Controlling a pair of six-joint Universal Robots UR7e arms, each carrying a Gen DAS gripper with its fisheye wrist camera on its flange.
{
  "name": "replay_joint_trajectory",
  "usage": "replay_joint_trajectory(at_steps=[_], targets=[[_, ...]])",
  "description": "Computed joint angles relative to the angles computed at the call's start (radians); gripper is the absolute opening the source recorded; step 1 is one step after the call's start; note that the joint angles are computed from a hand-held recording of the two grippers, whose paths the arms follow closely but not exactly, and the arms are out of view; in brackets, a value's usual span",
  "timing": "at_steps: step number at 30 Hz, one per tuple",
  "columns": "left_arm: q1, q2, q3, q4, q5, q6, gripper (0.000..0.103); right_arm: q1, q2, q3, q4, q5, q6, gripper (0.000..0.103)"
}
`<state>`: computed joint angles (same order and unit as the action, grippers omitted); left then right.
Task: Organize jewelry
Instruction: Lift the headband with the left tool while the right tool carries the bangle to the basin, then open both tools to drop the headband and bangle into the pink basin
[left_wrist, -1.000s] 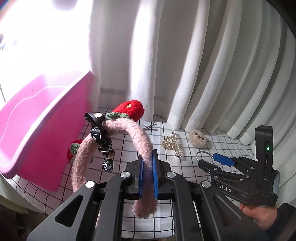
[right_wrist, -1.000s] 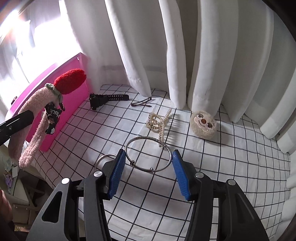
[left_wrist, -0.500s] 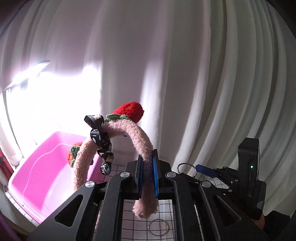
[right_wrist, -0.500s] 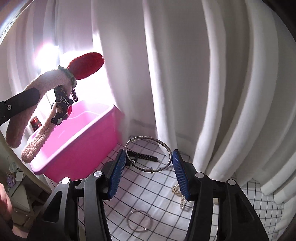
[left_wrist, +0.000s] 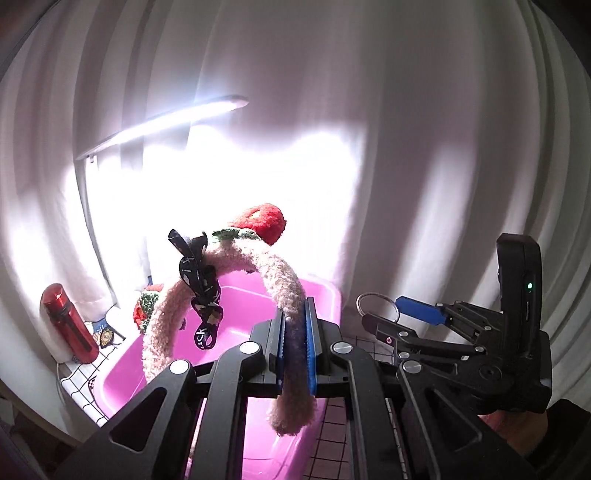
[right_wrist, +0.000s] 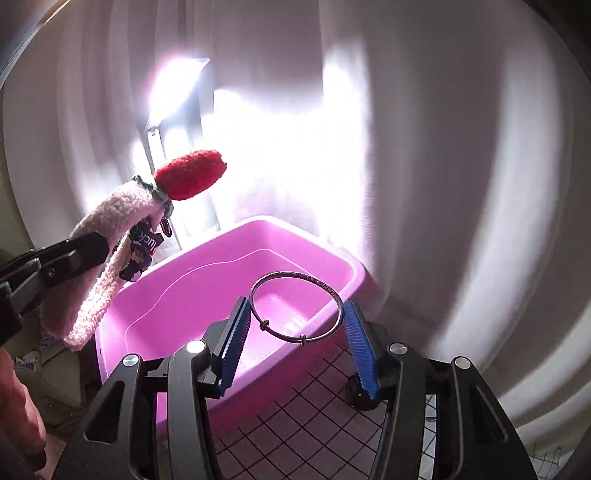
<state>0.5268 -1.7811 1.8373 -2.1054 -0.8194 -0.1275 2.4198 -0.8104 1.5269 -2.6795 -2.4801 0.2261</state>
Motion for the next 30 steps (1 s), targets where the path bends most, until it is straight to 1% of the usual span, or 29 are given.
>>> replay_joint_trajectory(at_steps=[3,5,6,8,10,14,17,18,19,20,21,22,23,25,30], targets=[[0.072,0.009,-0.012,0.044,-0.012,-0.021,0.009,-0.023,0.052,-0.059,0.047,0.048,0.0,0.051],[0.117,0.006,-0.002,0.052,-0.06,-0.019,0.011,-0.036,0.091,-0.106,0.088,0.068,-0.001,0.051],[0.134,0.013,0.002,0.049,-0.066,-0.009,0.012,-0.04,0.107,-0.132,0.118,0.076,0.002,0.051],[0.154,0.012,0.007,0.069,-0.07,-0.007,0.013,-0.05,0.136,-0.173,0.167,0.087,0.011,0.051],[0.192,0.025,-0.01,0.093,-0.099,-0.023,0.013,-0.064,0.168,-0.212,0.209,0.098,0.025,0.051],[0.256,0.038,-0.018,0.121,-0.136,-0.052,0.014,-0.088,0.185,-0.246,0.297,0.121,0.066,0.051],[0.285,0.047,-0.037,0.141,-0.15,-0.063,0.016,-0.094,0.21,-0.292,0.37,0.113,0.103,0.052],[0.281,0.046,-0.044,0.153,-0.14,-0.077,0.022,-0.094,0.218,-0.304,0.386,0.107,0.113,0.061],[0.283,0.043,-0.045,0.147,-0.136,-0.075,0.027,-0.094,0.225,-0.315,0.394,0.097,0.119,0.066],[0.283,0.04,-0.046,0.143,-0.128,-0.072,0.048,-0.093,0.225,-0.315,0.396,0.087,0.127,0.072],[0.278,0.035,-0.047,0.144,-0.111,-0.079,0.081,-0.092,0.223,-0.315,0.401,0.085,0.134,0.073],[0.271,0.028,-0.044,0.138,-0.097,-0.086,0.092,-0.093,0.223,-0.319,0.406,0.086,0.139,0.073],[0.268,0.019,-0.04,0.122,-0.093,-0.088,0.094,-0.093,0.219,-0.315,0.409,0.084,0.146,0.073],[0.266,0.011,-0.048,0.131,-0.092,-0.099,0.094,-0.089,0.209,-0.303,0.405,0.075,0.157,0.073],[0.258,-0.006,-0.05,0.174,-0.029,-0.145,0.094,-0.07,0.186,-0.265,0.354,0.055,0.164,0.073]])
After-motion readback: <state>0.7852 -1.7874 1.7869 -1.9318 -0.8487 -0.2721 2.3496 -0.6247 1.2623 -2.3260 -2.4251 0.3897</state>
